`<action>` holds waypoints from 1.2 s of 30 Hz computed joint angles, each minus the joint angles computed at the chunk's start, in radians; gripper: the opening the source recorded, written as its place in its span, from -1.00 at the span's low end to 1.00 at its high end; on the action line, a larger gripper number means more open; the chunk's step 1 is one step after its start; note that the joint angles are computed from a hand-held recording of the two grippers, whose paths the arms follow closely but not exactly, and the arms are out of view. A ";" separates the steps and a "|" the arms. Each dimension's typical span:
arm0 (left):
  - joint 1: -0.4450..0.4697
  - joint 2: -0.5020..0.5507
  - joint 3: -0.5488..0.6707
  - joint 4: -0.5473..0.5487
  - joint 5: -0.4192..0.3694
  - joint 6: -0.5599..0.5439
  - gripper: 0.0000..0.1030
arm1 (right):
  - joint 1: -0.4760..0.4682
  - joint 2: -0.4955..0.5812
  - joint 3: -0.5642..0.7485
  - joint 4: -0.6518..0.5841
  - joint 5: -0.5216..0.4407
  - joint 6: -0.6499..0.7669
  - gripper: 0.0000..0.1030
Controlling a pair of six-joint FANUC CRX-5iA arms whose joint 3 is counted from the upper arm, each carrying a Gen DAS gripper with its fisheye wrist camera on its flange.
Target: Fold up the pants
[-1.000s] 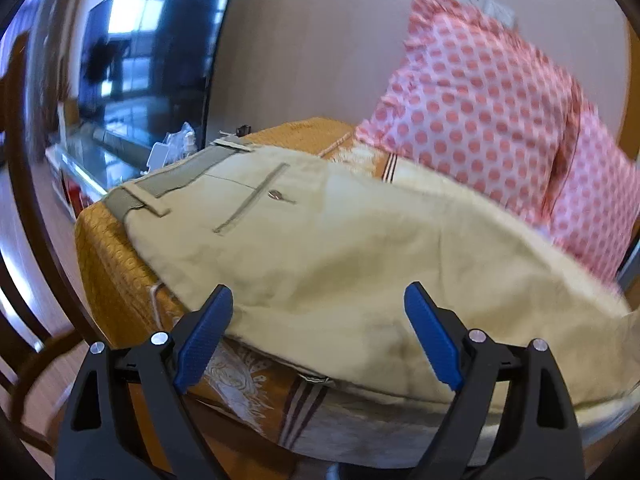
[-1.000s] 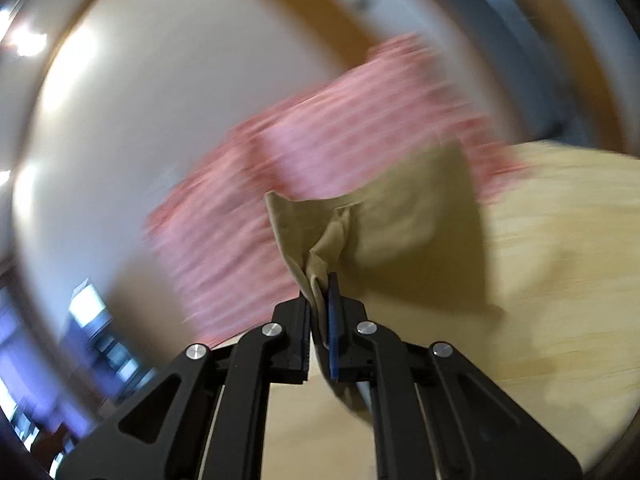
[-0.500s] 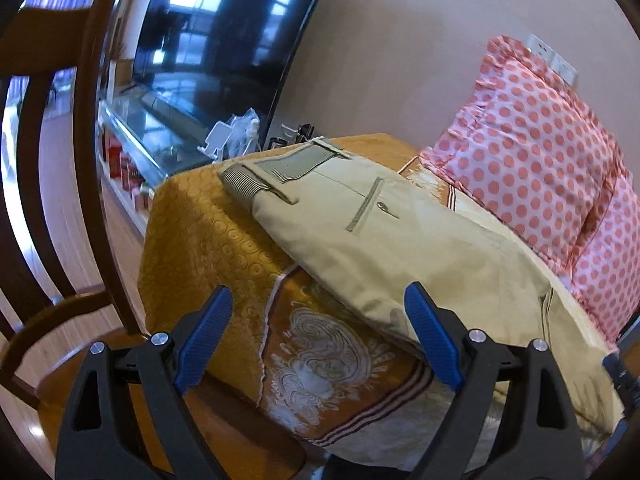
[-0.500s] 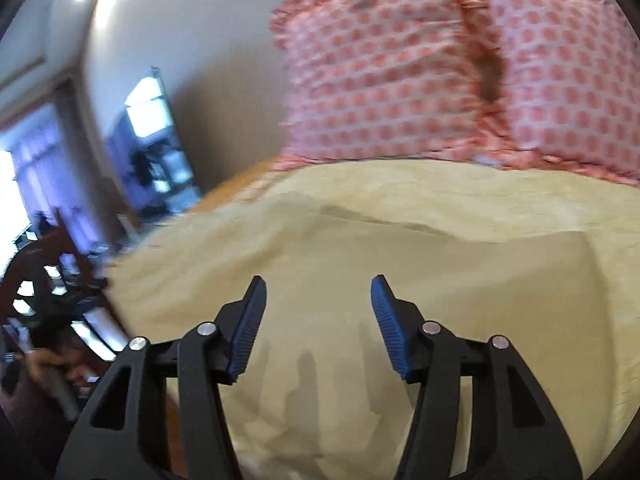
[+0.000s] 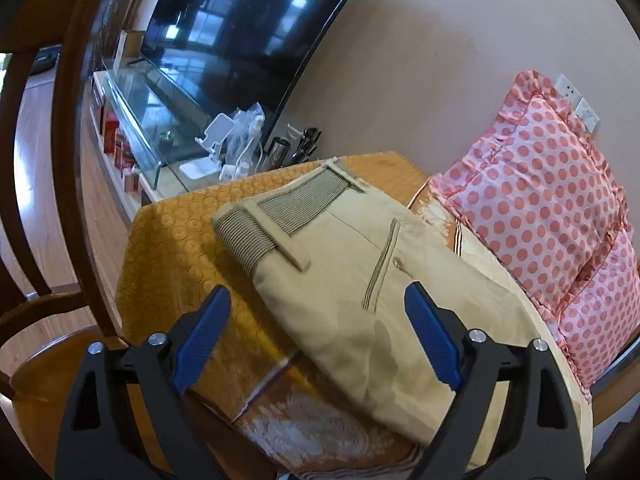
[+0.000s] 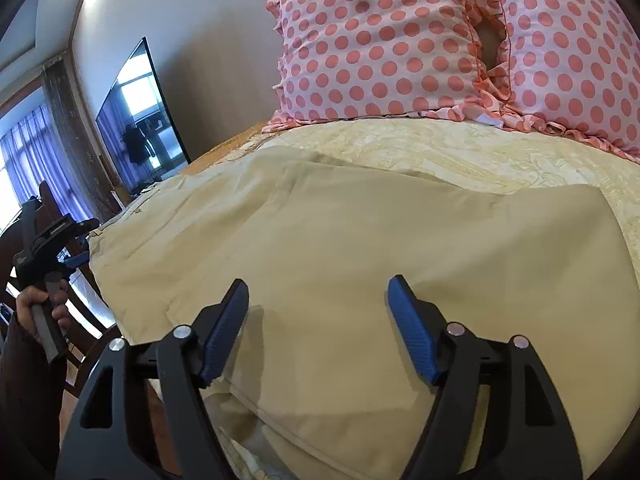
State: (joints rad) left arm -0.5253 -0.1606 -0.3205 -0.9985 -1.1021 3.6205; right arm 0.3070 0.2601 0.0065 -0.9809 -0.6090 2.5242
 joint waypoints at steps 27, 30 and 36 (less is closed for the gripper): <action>0.043 0.062 0.133 0.013 0.033 -0.074 -0.81 | -0.190 -0.045 -0.068 -0.340 -0.192 0.319 0.57; -0.030 0.134 0.280 -0.028 -0.019 -0.259 -0.82 | -0.253 -0.066 -0.097 -0.405 -0.217 0.365 0.58; -0.160 0.340 0.603 -0.064 0.100 -0.664 -0.82 | -0.374 -0.115 -0.164 -0.505 -0.194 0.406 0.58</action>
